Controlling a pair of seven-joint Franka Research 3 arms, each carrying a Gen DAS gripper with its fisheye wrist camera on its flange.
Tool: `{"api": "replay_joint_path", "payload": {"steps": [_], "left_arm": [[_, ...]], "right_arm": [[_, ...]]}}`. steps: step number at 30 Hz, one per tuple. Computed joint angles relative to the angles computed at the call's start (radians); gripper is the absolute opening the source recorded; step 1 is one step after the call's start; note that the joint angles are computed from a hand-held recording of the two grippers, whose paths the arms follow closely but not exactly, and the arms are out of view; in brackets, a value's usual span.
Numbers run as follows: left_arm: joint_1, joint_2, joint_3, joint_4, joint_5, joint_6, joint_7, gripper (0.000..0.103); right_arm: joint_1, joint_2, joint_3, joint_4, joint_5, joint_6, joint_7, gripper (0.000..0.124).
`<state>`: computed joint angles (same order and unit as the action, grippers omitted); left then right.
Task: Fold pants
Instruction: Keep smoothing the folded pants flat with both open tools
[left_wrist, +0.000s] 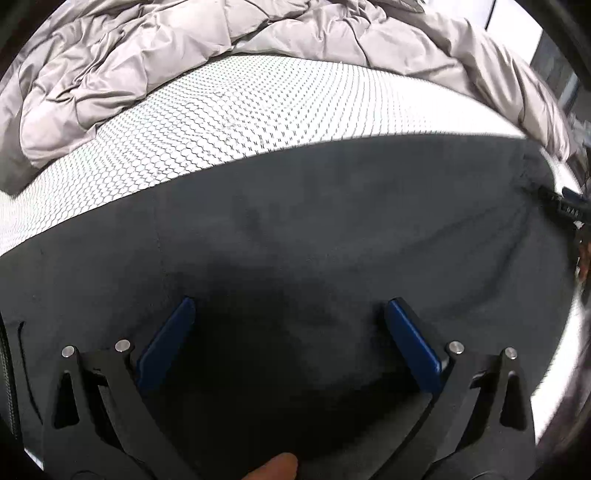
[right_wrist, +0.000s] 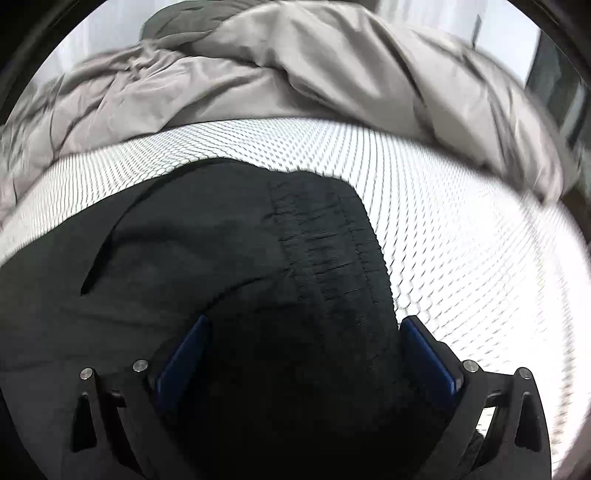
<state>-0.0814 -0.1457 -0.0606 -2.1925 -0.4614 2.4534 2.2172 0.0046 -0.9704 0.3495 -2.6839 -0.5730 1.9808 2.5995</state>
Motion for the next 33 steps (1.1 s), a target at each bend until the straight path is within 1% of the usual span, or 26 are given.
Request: {"api": "replay_joint_path", "payload": {"steps": [2,3,4,6,7,8,9,10,11,12,13,14,15,16,17,19,20,21,22,23,25,27,28,30,31,33], "left_arm": [[-0.007,-0.008,0.013,0.012,-0.079,0.016,0.04,0.102],[-0.014,-0.005,0.018,0.023,-0.128,0.04,0.064,0.102],[-0.014,0.011,0.014,0.041,-0.138,0.056,0.054,0.102],[-0.009,0.054,-0.001,0.08,-0.122,0.079,0.02,0.102],[-0.007,0.08,-0.014,0.091,-0.1,0.112,0.004,0.102],[-0.003,0.102,-0.024,0.1,-0.068,0.129,-0.021,0.102],[0.004,0.131,-0.032,0.114,-0.033,0.129,-0.049,0.102],[0.012,0.167,-0.039,0.131,0.032,0.101,-0.106,0.102],[0.02,0.184,-0.047,0.138,0.049,0.096,-0.112,0.102],[0.028,0.182,-0.058,0.116,0.022,0.129,-0.073,0.102],[0.034,0.173,-0.066,0.1,-0.01,0.152,-0.039,0.102],[0.038,0.173,-0.069,0.102,-0.008,0.144,-0.038,0.102],[0.042,0.172,-0.071,0.105,-0.014,0.135,-0.027,0.102],[0.044,0.175,-0.073,0.106,-0.024,0.135,-0.021,0.102],[0.046,0.177,-0.075,0.106,-0.032,0.135,-0.015,0.102],[0.051,0.177,-0.078,0.107,-0.053,0.13,0.01,0.102],[0.052,0.177,-0.079,0.106,-0.056,0.131,0.016,0.102],[0.052,0.179,-0.081,0.106,-0.065,0.132,0.024,0.102],[0.05,0.179,-0.083,0.102,-0.052,0.143,0.018,0.102],[0.05,0.176,-0.083,0.098,-0.046,0.145,0.013,0.102],[0.051,0.171,-0.082,0.098,-0.043,0.139,0.006,0.102],[0.051,0.155,-0.079,0.098,-0.038,0.126,-0.02,0.102],[0.05,0.136,-0.078,0.093,-0.074,0.104,-0.004,0.102],[0.038,0.099,-0.07,0.076,-0.17,0.064,0.07,0.102],[0.026,0.082,-0.07,0.063,-0.188,0.054,0.09,0.102],[0.005,0.067,-0.072,0.043,-0.143,0.052,0.091,0.102]], "right_arm": [[-0.021,0.031,0.079,0.065,-0.03,-0.081,0.019,0.103],[-0.017,0.044,0.103,0.088,-0.046,-0.096,0.034,0.103],[-0.007,0.065,0.107,0.109,-0.059,-0.084,0.047,0.103],[0.05,0.125,0.079,0.133,-0.045,0.044,0.07,0.103],[0.06,0.177,0.043,0.147,-0.05,0.133,0.056,0.103],[0.074,0.254,0.031,0.172,-0.041,0.212,0.043,0.103],[0.08,0.323,0.032,0.196,-0.043,0.26,0.029,0.103],[0.087,0.375,0.029,0.213,-0.053,0.304,0.013,0.103],[0.098,0.447,0.021,0.237,-0.061,0.358,-0.012,0.103],[0.116,0.501,0.016,0.257,-0.053,0.367,-0.039,0.102],[0.124,0.54,0.006,0.273,-0.063,0.357,-0.068,0.102],[0.132,0.555,-0.005,0.279,-0.083,0.349,-0.09,0.102],[0.142,0.541,-0.03,0.265,-0.082,0.366,-0.093,0.102],[0.141,0.512,-0.052,0.247,-0.076,0.361,-0.085,0.102],[0.116,0.486,-0.051,0.234,-0.094,0.324,-0.049,0.102],[0.032,0.406,-0.027,0.205,-0.155,0.145,0.069,0.102],[0.015,0.342,-0.05,0.161,-0.155,0.116,0.108,0.101],[0.032,0.274,-0.105,0.112,-0.125,0.142,0.117,0.101],[0.03,0.236,-0.126,0.082,-0.118,0.178,0.103,0.1],[0.017,0.229,-0.111,0.08,-0.121,0.178,0.089,0.1],[-0.012,0.28,-0.01,0.13,-0.174,0.082,0.081,0.101],[0.016,0.315,0.027,0.181,-0.182,0.001,0.055,0.101],[0.041,0.309,0.029,0.189,-0.177,-0.007,0.064,0.101],[0.085,0.29,0.026,0.198,-0.167,0.017,0.095,0.101],[0.129,0.264,0.025,0.19,-0.141,0.028,0.102,0.102],[0.154,0.285,0.001,0.188,-0.128,0.148,0.081,0.102]]}}
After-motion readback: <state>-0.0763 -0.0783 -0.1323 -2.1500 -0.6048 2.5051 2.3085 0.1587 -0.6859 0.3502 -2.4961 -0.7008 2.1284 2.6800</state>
